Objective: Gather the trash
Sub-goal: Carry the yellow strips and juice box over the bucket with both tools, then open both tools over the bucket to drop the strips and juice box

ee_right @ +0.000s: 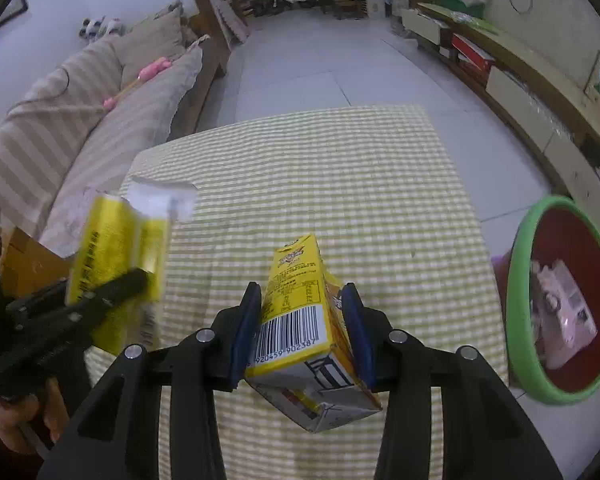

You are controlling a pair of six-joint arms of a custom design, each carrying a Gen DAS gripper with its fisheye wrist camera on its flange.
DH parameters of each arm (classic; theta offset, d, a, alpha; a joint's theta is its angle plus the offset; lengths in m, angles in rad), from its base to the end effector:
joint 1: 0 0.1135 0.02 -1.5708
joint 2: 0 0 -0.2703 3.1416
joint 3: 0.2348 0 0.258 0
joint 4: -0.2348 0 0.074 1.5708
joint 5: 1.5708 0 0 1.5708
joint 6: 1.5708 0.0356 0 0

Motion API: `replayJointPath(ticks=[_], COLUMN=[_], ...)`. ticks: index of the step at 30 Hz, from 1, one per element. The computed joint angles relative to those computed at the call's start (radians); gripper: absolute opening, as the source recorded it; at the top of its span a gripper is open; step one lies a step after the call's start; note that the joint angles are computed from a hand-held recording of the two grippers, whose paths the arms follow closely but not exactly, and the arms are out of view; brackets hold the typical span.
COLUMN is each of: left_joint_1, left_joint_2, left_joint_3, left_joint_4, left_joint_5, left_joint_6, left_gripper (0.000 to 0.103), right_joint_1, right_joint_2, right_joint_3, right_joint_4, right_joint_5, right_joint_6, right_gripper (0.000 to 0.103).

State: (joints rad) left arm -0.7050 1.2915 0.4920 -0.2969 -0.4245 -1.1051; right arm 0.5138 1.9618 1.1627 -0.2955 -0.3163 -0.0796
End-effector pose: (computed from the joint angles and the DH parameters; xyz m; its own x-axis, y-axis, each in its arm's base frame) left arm 0.1710 -0.1263 0.1406 -0.7038 -0.4702 -0.5325 -0.4045 0.8815 -0.2436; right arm 0.3346 0.2015 0.1296 -0.7245 -0.4957 -0.4789 -0.6509 0.7205 0.2391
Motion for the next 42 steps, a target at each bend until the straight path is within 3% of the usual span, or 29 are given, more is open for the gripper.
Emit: replayJointPath(ticks=[5, 10, 26, 30, 36, 38, 42], left_joint_1=[-0.079, -0.12, -0.181, -0.168, -0.115, -0.094, -0.076], left_joint_2=[-0.096, -0.109, 0.002, 0.054, 0.294, 0.414, 0.637], left_joint_3=[0.028, 0.079, 0.271, 0.313, 0.476, 0.57, 0.807], left_joint_4=[-0.142, -0.217, -0.23, -0.17, 0.012, 0.066, 0.065], left_joint_5=[-0.072, -0.122, -0.185, -0.154, 0.007, 0.076, 0.176], left_joint_6=[-0.071, -0.084, 0.013, 0.077, 0.264, 0.324, 0.441], left_gripper=[0.029, 0.029, 0.029, 0.029, 0.029, 0.029, 0.029], right_joint_1=[-0.016, -0.058, -0.135, -0.178, -0.365, -0.434, -0.553], right_joint_2=[-0.093, -0.162, -0.361, -0.39, -0.329, -0.273, -0.137], right_joint_3=[-0.13, -0.205, -0.271, -0.273, -0.234, -0.199, -0.096], right_joint_4=[0.022, 0.052, 0.086, 0.091, 0.128, 0.13, 0.121], right_joint_5=[-0.016, -0.035, -0.073, -0.075, -0.07, -0.067, -0.062], right_joint_6=[0.016, 0.022, 0.041, 0.036, 0.071, 0.079, 0.077], right_gripper=[0.04, 0.04, 0.04, 0.04, 0.04, 0.04, 0.04])
